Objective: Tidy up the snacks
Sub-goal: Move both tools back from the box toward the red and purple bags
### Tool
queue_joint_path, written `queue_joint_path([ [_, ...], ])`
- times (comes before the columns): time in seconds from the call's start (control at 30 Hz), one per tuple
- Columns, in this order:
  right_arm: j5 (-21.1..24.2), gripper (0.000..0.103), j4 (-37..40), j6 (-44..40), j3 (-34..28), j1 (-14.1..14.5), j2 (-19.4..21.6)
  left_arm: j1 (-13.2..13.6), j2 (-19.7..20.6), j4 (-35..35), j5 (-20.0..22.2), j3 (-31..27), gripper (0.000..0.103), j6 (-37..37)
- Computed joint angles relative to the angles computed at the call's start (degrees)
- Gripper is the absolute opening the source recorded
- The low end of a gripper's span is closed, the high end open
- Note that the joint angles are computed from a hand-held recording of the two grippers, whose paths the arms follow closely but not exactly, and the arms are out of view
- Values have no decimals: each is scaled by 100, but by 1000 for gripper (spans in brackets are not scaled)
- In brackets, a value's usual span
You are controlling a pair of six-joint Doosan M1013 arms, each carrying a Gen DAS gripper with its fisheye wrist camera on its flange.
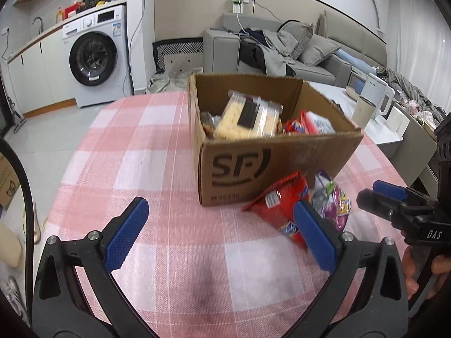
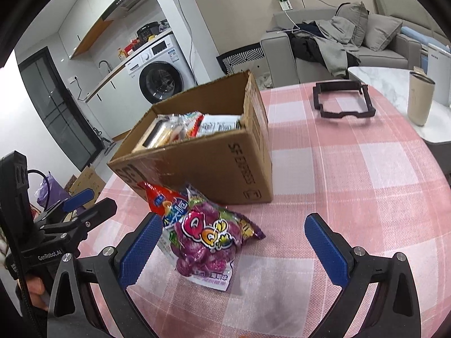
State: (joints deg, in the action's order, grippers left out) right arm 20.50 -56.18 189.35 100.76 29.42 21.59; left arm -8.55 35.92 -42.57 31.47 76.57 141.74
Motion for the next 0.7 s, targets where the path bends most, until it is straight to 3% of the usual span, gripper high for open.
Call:
queue_joint_path([
  [0.2, -291, 103, 345, -99, -11, -65, 93, -20, 92, 151, 81, -53, 102, -128],
  [0.43, -330, 103, 985, -516, -232, -121, 295, -56, 187, 311, 131, -139, 102, -240],
  [0.63, 158, 103, 1657, -1316, -495, -115, 453, -69, 258, 387, 177, -208, 102, -291],
  [0.7, 80, 103, 1796, -1458, -461, -135, 441, -76, 294, 391, 220, -255, 102, -302],
])
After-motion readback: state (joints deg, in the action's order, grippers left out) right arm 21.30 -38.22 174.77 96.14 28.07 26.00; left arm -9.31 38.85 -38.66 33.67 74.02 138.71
